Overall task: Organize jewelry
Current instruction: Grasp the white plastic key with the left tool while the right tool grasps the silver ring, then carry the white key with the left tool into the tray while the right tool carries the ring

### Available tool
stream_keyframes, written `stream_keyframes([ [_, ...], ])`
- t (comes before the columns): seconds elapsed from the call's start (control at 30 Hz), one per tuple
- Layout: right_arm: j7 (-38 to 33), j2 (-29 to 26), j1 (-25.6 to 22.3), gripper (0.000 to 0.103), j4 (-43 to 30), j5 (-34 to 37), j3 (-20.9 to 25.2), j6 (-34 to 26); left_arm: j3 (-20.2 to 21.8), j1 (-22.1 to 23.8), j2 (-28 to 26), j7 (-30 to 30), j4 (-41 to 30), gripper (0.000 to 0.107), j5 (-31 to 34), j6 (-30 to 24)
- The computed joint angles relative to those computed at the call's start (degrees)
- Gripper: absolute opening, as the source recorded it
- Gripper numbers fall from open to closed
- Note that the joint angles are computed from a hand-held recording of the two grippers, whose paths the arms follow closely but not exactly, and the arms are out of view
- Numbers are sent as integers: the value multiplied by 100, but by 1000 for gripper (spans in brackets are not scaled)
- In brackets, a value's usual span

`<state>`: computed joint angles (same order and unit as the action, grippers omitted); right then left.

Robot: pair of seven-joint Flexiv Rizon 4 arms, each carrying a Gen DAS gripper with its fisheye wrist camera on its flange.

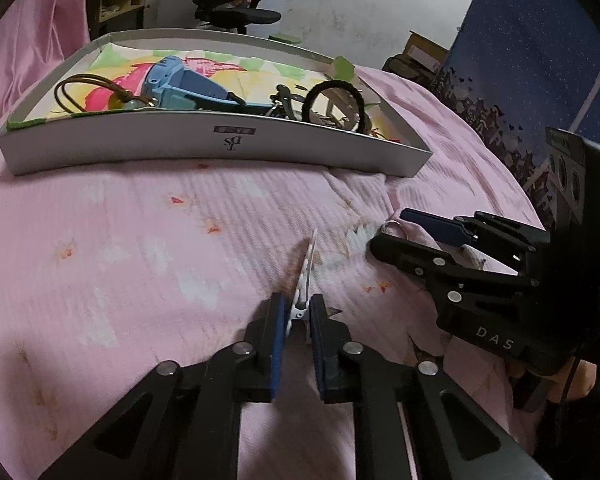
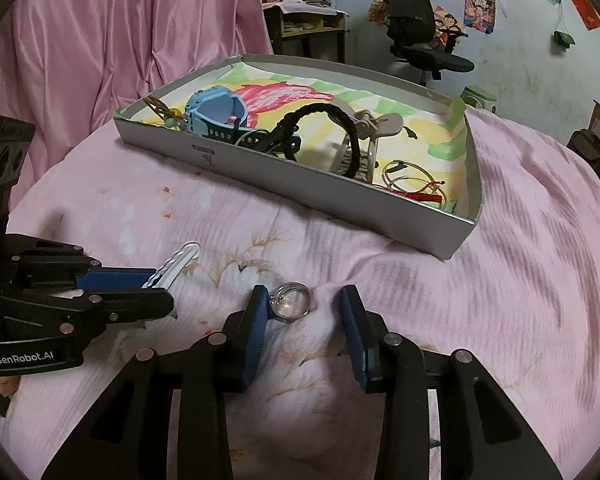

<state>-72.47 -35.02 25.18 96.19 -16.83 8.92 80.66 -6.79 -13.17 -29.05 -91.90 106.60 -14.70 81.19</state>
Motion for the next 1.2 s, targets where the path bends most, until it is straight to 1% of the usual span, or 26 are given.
stream_keyframes([
  [0.23,14,11,27,33,21,-1,-18,-17,-124,89,29,47,120,12,-76,194],
  [0.37,25,20,32,33,42,-1,-17,-15,-291,214,56,136,236,12,-174,370],
  [0.5,-14,15,22,24,54,-15,-6,42,-596,447,100,298,411,12,-335,628],
  [0.53,-17,18,27,21,60,-20,-9,55,-602,450,103,306,420,12,-349,649],
  [0.6,-45,4,4,20,46,-8,24,67,-624,465,109,328,435,12,-371,683],
  [0.73,-36,0,25,20,42,-2,11,110,-799,606,136,406,540,12,-437,850],
  [0.83,-63,-42,4,19,-13,12,50,133,-782,590,147,378,551,12,-450,867],
  [0.97,-152,-158,-69,19,-205,80,170,53,-900,689,146,368,598,12,-496,970],
  [1.03,-202,-212,-96,19,-287,122,218,31,-1053,819,150,382,650,12,-536,1045],
  [1.2,-418,-293,-202,19,-456,264,410,-155,-1179,922,145,382,684,12,-540,1076],
])
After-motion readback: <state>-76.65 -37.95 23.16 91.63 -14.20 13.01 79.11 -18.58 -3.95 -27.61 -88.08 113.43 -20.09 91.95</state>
